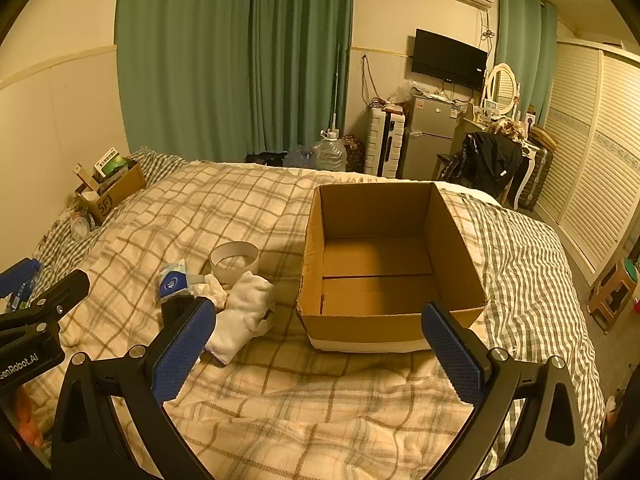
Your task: Organize objects
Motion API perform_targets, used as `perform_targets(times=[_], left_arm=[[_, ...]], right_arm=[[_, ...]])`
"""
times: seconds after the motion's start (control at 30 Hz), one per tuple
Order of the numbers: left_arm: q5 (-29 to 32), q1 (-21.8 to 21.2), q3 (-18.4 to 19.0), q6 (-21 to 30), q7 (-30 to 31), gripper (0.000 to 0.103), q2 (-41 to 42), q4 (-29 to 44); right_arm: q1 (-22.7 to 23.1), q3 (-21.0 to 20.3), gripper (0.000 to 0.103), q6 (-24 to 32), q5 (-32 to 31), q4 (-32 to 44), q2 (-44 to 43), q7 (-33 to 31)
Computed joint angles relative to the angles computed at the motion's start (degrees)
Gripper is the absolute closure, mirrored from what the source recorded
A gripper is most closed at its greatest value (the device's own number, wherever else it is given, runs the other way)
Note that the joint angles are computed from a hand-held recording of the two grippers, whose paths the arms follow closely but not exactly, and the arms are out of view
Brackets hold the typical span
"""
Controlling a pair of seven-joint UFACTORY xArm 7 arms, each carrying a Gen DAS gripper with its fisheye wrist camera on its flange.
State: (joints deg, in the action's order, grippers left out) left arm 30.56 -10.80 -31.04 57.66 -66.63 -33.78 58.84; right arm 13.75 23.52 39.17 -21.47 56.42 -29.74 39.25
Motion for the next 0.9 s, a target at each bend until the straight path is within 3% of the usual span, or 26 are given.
perform_targets(times=[0.9], left_arm=[[0.2,-0.2,0.3,0.8,0.0,0.0,0.4,0.4]], right_arm=[[0.5,0.1,0.0,0.2,0.0,0.5,0.4,-0.8]])
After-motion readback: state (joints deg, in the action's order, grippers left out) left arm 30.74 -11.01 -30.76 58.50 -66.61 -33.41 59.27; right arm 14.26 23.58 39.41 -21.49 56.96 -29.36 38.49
